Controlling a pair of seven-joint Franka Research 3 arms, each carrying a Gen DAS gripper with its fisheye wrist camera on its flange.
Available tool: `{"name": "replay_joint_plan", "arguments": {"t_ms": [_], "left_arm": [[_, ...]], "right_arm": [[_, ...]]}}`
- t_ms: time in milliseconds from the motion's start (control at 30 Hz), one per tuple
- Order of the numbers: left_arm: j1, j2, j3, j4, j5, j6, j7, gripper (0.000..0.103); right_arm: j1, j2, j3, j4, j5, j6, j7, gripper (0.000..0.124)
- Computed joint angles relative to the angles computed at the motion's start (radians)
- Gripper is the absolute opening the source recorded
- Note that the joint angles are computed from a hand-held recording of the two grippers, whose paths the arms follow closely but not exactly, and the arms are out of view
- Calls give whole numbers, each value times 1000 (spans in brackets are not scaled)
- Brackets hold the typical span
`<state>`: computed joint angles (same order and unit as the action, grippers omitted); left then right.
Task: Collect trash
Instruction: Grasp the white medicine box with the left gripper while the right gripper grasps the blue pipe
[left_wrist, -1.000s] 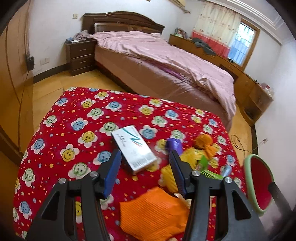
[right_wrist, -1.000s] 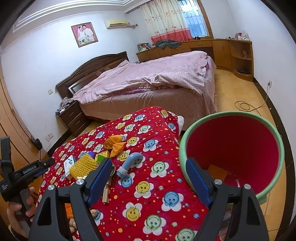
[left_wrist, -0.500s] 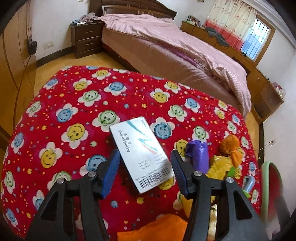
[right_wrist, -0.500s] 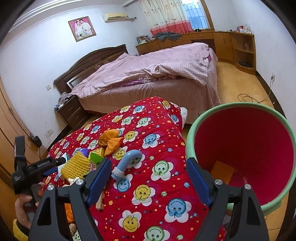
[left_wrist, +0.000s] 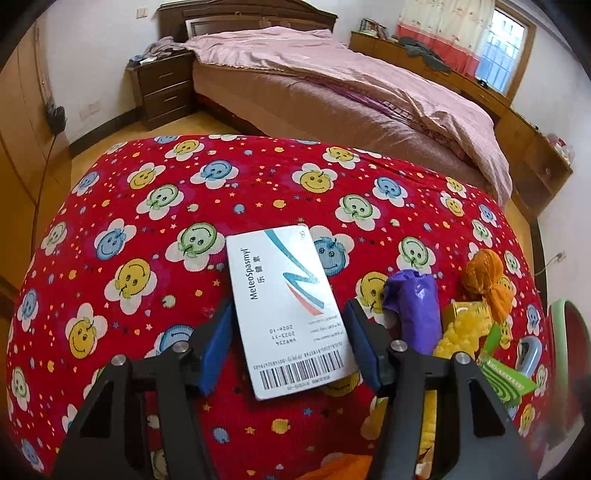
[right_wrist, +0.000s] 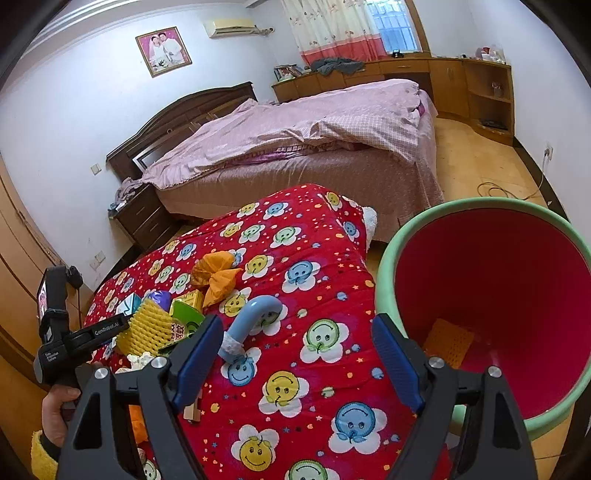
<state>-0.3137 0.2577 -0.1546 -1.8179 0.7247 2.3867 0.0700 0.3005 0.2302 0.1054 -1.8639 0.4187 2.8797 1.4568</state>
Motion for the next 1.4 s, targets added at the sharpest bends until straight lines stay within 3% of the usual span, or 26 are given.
{"name": "replay_joint_plan", "arguments": {"t_ms": [300, 467, 567, 633, 867, 1100, 1233, 1400], "left_arm": [[23, -93, 7, -148, 80, 146, -106, 51], [33, -119, 2, -185, 159, 166, -189, 51], [39, -130, -2, -201, 209, 171, -236, 51], [47, -131, -4, -210, 219, 192, -245, 51], [60, -146, -9, -236, 252, 224, -282, 51], [63, -149, -15, -237, 260, 225, -279, 51], [65, -151, -14, -239, 268, 233, -290, 51], [67, -158, -14, -243, 299, 245, -317, 51]], "right_arm": [[40, 36, -26, 46, -93, -40, 81, 84], [70, 75, -45, 94, -169, -84, 157, 83], [82, 100, -52, 125, -205, -112, 195, 74], [85, 120, -48, 149, -216, -133, 208, 60], [81, 168, -26, 201, -196, -156, 209, 47], [61, 198, 15, 242, -122, -167, 148, 24], [68, 195, 13, 238, -111, -159, 127, 15], [88, 165, -12, 201, -139, -126, 142, 15]]}}
